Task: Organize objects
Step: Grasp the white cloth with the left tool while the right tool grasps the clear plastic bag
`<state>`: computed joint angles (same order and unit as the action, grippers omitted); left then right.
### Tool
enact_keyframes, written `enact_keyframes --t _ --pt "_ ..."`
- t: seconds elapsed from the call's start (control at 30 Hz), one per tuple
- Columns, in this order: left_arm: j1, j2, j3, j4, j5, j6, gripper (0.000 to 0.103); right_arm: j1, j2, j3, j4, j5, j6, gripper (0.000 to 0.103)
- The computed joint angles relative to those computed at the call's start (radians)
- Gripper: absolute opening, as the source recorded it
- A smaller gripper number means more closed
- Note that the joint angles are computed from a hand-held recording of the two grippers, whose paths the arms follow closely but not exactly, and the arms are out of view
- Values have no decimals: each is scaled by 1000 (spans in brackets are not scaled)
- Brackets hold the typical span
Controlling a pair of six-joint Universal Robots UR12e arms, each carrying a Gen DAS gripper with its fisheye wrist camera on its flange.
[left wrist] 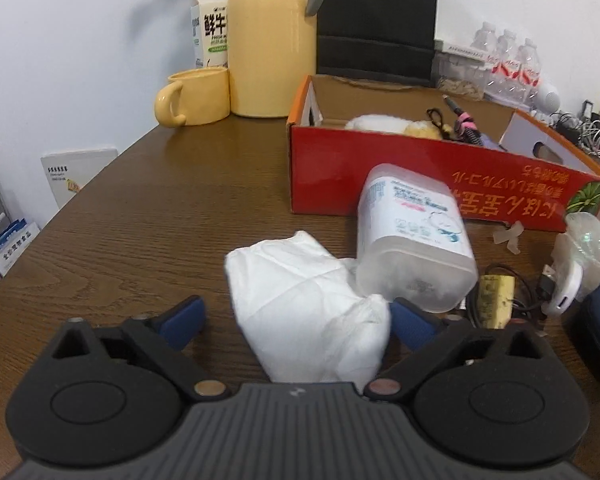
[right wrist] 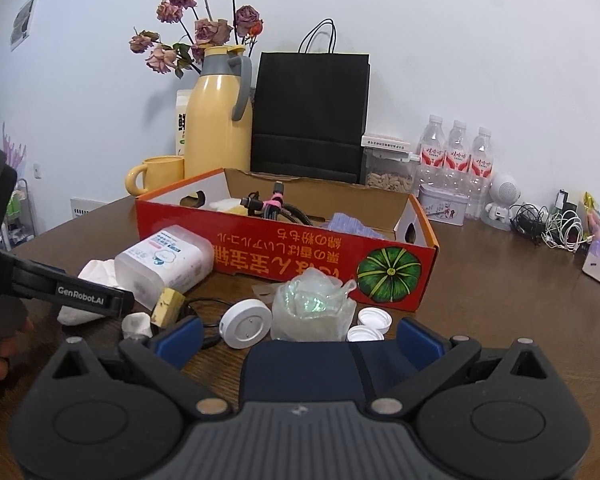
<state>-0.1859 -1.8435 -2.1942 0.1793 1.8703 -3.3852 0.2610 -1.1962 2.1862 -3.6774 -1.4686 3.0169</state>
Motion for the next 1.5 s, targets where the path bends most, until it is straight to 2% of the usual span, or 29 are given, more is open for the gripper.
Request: enact_keyframes --t 0.03,0.23,0.73,0.93,1.07,1.2,1.37,1.5 --pt "-1 1 -6 18 -6 14 79 0 0 1 0 0 0 103" --pt "5 23 -39 51 -36 26 70 -5 -4 11 -3 -1 1 103" --pt "13 76 -118 212 -46 50 71 1 1 12 -7 0 -3 103" --pt "10 81 -123 245 -52 53 71 6 10 -2 -11 -23 -11 103" --pt "8 79 -120 254 -57 54 71 3 21 -32 0 -36 14 103" --pt "6 74 -113 256 -62 53 72 -7 30 -68 52 -13 44 92" --pt "1 67 -104 265 -70 54 71 -3 46 -106 108 -18 57 84" --pt "-3 60 -95 264 -75 55 72 2 56 -126 138 -26 55 69"
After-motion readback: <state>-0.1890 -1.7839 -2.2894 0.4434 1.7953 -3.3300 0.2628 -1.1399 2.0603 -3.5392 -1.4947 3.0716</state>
